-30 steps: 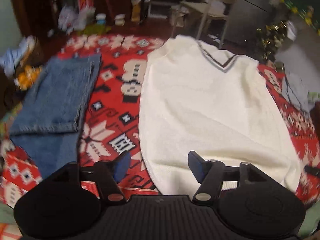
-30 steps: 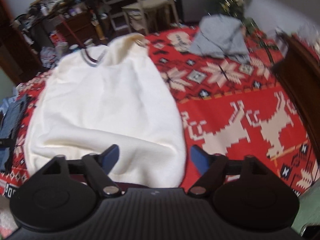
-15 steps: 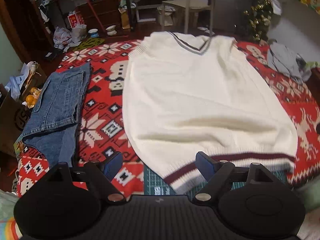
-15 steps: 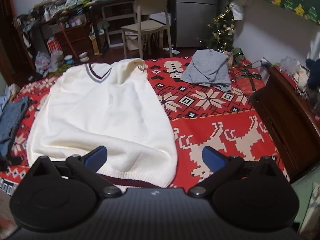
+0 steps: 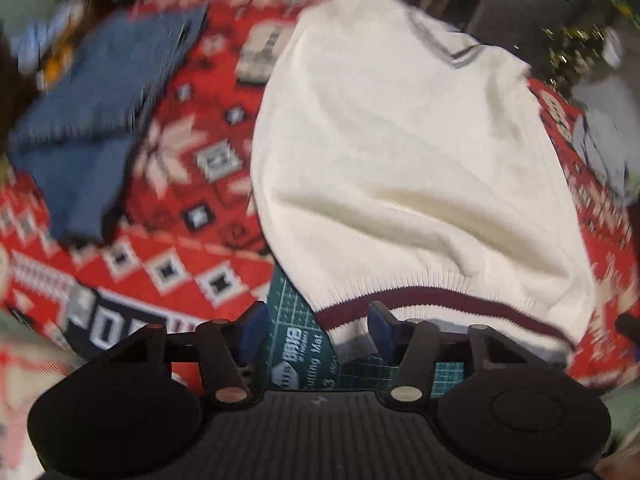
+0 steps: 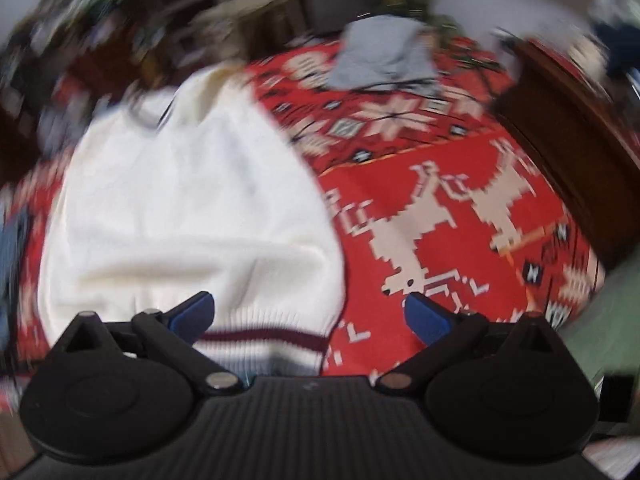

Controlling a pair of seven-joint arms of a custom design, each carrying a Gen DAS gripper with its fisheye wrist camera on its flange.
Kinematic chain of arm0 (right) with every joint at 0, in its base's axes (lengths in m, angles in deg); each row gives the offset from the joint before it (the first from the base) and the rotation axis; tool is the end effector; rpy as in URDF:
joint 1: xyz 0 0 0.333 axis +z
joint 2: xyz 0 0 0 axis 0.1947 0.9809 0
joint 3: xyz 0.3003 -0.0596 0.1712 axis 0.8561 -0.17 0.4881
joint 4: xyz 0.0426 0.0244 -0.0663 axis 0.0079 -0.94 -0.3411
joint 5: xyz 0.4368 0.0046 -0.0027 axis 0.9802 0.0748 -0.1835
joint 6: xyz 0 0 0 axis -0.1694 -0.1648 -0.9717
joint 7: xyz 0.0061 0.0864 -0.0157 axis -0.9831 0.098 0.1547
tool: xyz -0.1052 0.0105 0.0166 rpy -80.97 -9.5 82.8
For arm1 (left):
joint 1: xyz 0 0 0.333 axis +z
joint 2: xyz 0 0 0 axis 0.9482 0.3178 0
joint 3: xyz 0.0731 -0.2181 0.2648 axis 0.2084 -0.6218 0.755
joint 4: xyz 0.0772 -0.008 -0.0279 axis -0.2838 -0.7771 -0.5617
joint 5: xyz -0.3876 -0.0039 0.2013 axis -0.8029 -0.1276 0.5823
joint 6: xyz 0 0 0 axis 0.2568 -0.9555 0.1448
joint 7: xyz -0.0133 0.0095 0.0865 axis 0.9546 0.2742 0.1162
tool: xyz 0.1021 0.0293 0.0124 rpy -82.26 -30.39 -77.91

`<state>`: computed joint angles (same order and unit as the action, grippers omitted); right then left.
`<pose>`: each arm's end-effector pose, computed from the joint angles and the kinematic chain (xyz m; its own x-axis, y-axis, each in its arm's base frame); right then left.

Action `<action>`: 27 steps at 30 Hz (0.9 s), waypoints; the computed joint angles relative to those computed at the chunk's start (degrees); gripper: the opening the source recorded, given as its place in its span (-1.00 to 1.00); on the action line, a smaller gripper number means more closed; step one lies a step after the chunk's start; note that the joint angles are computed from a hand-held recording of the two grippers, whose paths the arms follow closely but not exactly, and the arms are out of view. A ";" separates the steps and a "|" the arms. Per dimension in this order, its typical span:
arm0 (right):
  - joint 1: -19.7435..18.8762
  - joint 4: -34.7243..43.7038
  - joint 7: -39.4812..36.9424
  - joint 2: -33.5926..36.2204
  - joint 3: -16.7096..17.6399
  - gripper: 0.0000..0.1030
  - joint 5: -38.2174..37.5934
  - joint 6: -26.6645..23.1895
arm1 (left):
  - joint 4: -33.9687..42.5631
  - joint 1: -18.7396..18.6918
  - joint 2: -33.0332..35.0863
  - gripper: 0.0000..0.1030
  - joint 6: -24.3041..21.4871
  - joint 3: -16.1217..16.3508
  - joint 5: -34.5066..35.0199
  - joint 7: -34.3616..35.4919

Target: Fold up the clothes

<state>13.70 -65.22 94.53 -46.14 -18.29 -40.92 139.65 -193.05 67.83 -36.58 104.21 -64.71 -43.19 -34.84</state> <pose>0.6974 0.0762 0.4358 0.1725 -0.9668 -0.1886 -0.8768 -0.0635 -0.4767 0.6069 -0.1029 0.4046 0.6054 -0.7733 0.1885 -0.7186 -0.6328 -0.2885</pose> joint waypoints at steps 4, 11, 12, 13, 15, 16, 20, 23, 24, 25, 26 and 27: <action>-0.79 2.74 2.94 2.78 0.19 0.90 1.90 -2.13 | 0.18 0.92 1.33 -0.17 1.63 0.21 -6.28 0.80; -2.29 5.79 -0.01 5.59 1.68 0.72 3.71 -5.46 | 1.43 3.02 4.01 -0.41 2.37 -0.42 -21.01 9.16; -2.52 5.86 -0.66 5.65 1.92 0.72 4.42 -5.52 | 1.60 3.05 4.23 -0.42 2.38 -0.35 -22.14 9.71; -2.74 5.96 -1.30 5.72 2.14 0.72 5.17 -5.64 | 1.72 3.02 4.40 -0.42 2.55 -0.24 -22.90 10.04; -3.19 6.33 -2.27 5.88 2.50 0.72 6.90 -6.33 | 2.04 2.66 4.66 -0.42 2.91 0.10 -22.76 9.87; -3.34 6.50 -2.61 5.96 2.58 0.72 7.65 -6.73 | 2.25 2.49 4.79 -0.42 3.02 0.23 -22.60 9.68; -2.78 6.72 -1.77 6.23 1.76 0.72 7.75 -6.51 | 3.53 1.58 5.38 -0.41 1.85 0.79 -20.05 8.28; -2.05 7.89 2.22 7.31 0.53 0.69 5.63 -6.89 | 3.99 1.02 5.76 -0.73 1.06 1.12 -17.64 6.96; -2.17 8.64 3.99 7.81 0.31 0.67 5.32 -8.28 | 4.29 1.06 6.06 -0.86 0.63 0.98 -17.76 7.27; -2.32 9.43 5.72 8.34 0.12 0.59 5.05 -9.69 | 4.45 0.87 6.18 -0.86 0.54 1.07 -17.13 6.87; -2.58 10.29 7.25 8.91 0.04 0.54 5.02 -11.25 | 4.59 0.72 6.24 -0.87 0.51 1.13 -16.48 6.75; -3.28 11.34 8.03 9.59 0.35 0.43 5.82 -13.32 | 4.73 0.57 6.30 -0.88 0.49 1.19 -15.84 6.64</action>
<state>10.43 -53.88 102.56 -36.55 -17.95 -35.10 126.32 -188.33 68.40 -30.28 104.70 -63.52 -59.03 -28.20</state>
